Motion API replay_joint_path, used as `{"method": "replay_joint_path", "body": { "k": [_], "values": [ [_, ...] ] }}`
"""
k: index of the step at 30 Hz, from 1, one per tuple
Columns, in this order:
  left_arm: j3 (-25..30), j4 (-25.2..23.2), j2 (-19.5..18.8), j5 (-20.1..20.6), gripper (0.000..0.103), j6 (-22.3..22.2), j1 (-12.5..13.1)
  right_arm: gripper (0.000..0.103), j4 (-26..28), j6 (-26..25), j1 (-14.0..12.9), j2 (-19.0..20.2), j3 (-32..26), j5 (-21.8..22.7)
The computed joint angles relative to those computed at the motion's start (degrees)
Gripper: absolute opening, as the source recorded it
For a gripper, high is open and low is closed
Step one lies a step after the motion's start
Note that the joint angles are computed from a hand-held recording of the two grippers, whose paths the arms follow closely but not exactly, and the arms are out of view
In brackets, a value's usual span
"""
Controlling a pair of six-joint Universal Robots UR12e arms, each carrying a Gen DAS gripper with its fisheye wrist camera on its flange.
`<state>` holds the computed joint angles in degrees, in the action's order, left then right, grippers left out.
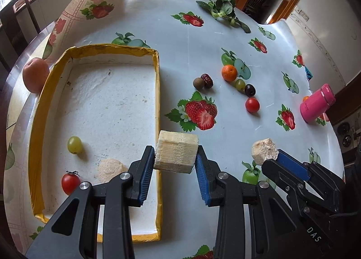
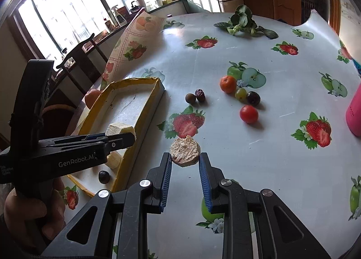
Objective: Organize fruits
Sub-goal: 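Carry cheese cube and small rice cake into the tray while both tools release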
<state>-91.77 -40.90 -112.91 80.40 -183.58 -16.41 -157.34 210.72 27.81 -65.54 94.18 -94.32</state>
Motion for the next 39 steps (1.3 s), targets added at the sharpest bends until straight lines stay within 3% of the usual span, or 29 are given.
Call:
{"method": "replay_joint_path", "body": {
  "k": [10,24,39],
  "values": [
    [-1.9,0.9,1.3,0.4,0.034,-1.6,2.6,0.025,1.9,-3.0,1.7,3.0,-5.2,1.5],
    [-2.1,0.6,1.1,1.1,0.033,-2.5,4.5,0.025,3.5,-4.9,2.3,5.7,-9.5,3.2],
    [2.2,-2.1,-2.4,0.6,0.033,-3.4,6.4,0.025,6.4,-6.6,2.1,10.8,-16.2,6.8]
  ]
}}
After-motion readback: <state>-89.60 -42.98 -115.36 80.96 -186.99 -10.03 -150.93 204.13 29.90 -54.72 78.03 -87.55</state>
